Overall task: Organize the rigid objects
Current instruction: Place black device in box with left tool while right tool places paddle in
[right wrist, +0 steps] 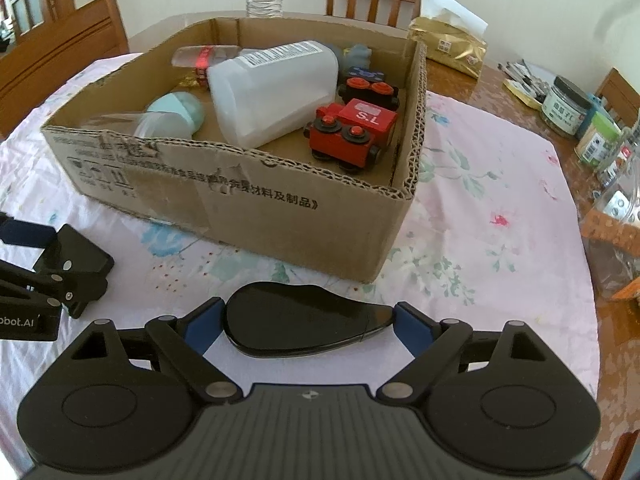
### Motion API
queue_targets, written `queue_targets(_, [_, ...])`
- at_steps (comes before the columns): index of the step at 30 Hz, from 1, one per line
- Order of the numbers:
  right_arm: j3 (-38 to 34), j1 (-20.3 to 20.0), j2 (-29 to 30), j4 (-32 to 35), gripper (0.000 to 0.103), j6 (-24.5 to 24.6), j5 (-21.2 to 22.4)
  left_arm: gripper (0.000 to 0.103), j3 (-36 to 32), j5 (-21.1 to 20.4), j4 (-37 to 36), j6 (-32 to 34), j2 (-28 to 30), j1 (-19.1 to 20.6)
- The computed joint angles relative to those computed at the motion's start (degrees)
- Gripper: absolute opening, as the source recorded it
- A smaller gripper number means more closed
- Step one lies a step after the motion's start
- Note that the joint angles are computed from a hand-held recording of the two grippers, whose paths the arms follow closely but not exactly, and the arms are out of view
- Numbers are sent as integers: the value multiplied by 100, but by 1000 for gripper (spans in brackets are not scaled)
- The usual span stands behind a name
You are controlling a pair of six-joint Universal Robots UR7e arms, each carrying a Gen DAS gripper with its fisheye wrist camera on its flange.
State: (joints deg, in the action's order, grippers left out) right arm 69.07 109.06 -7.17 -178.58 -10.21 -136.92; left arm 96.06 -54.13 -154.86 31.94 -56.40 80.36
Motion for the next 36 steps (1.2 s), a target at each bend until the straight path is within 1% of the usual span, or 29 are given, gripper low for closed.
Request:
queue_targets(7, [275,91,-306,115,93,-114,4,69,-51,-107,426,114,-224,-46])
queue_targets(11, [491,164,-579,298,93,-154,132,69,-74,-211,714,152,-410,-108])
queue_targets(13, [552,236,-688,323,93,-305,123,69,-66,-273,789,209,-511,-149])
queue_targets(18, [532,430,-844,-29,93,-914,125,69,-110,-403,943,221,-671,-226])
queue_targets(20, [411,461,-847,-114,93,-1063,197,69,-110,-447,926,234,-724,-262])
queue_targets(22, [226,467,-819,-165,93,-1152,360,69,-84,-492,846,270,-774,-295])
queue_targets(26, [-234,403,-666,58,93,-1110,578,69,-71,-575,813,276,-850,-340])
queue_targets(30, [-714,256,-416,506,93,-878,720,69,-13,-529,593,251,-873,-397])
queue_targets(33, [-986,193,-257,841,93,-725,665,69,-8,-498,443,223,-864,-431])
queue_targets(36, [-1096,160,-192,1132,93,-575,629,69,-8,-477,326,202,-849,-456])
